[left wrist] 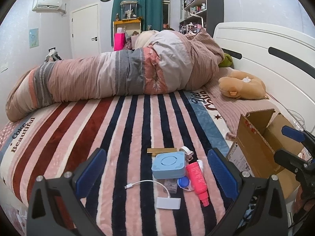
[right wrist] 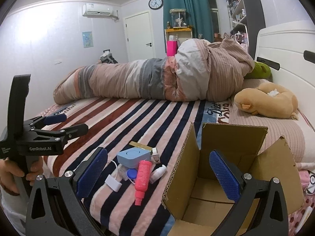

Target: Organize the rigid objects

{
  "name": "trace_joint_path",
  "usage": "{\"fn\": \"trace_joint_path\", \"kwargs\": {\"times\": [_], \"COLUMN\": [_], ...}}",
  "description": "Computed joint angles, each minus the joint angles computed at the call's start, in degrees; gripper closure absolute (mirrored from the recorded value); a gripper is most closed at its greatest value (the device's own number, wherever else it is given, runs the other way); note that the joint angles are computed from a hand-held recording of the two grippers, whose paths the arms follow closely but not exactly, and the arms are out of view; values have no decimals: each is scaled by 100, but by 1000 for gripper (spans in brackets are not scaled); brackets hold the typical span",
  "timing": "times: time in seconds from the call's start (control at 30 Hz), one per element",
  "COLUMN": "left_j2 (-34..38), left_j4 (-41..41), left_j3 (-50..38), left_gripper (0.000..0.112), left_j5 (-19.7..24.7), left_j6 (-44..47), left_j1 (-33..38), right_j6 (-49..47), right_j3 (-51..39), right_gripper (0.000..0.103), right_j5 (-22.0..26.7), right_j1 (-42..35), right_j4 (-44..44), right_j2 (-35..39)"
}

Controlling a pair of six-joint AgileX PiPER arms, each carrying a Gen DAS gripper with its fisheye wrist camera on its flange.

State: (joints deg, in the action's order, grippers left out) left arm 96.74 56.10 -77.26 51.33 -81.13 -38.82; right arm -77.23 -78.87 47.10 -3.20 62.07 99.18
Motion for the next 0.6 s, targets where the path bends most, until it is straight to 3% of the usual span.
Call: {"fn": "trace_joint_path", "kwargs": {"times": [0.23, 0.6], "left_j2": [-20, -93], "left_j4": [4, -1], "left_j3": [20, 88], "left_gripper": [10, 10], "left_j5": [-104, -228], "left_j6": [11, -27], "left_j1": [-29, -56], "right_j6": [-205, -601], "right_j3": [74, 228], "right_gripper": [0, 0], "right_j5": [-31, 336], "right_j1": [-24, -231], "right_j4": [150, 568], "right_j2": [-32, -151]}}
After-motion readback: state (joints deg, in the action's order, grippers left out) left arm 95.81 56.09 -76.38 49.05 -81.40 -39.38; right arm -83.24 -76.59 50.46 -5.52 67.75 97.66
